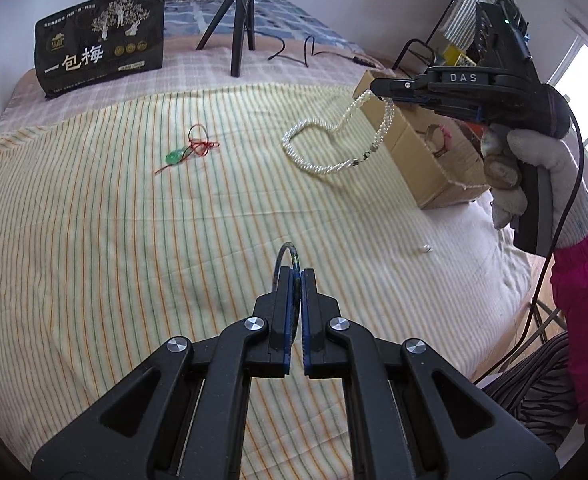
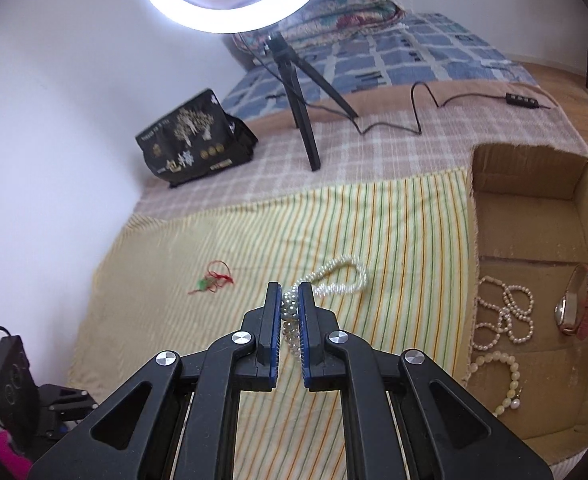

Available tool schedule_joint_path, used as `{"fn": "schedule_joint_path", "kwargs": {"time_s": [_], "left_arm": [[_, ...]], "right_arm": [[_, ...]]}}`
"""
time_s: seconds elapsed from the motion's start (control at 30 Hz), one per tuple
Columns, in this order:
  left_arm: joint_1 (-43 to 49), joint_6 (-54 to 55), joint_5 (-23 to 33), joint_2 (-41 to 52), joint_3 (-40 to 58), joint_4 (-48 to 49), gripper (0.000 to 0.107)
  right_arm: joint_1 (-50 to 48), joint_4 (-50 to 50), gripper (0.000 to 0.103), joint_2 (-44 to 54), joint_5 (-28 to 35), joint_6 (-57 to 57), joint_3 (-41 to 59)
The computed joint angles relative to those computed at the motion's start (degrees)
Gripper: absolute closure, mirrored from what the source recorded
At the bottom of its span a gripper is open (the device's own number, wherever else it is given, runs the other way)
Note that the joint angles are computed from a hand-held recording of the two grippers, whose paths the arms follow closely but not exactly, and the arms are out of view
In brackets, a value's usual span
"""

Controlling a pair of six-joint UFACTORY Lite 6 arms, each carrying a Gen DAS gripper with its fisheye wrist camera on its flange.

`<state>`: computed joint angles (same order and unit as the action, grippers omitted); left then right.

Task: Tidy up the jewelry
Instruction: 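Carry the necklace and bangle into the box and open both tools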

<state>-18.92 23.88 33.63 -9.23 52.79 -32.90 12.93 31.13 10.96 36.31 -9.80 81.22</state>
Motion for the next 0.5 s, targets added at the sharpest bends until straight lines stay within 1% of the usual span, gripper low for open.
{"fn": "schedule_joint_path", "kwargs": {"time_s": [0.13,0.5], "left_arm": [[-0.8,-1.2,0.6,-0.5,1.9,0.1,0.106],[-4.8,-3.6,0.5,2.4,8.7,-0.3,0.106]], "right_arm": [[-1.1,0.6,0.096,-3.7,0.5,-0.2,-0.3],[-4.8,2.8,0.096,-10.0,2.5,-2.5,0.0]]}}
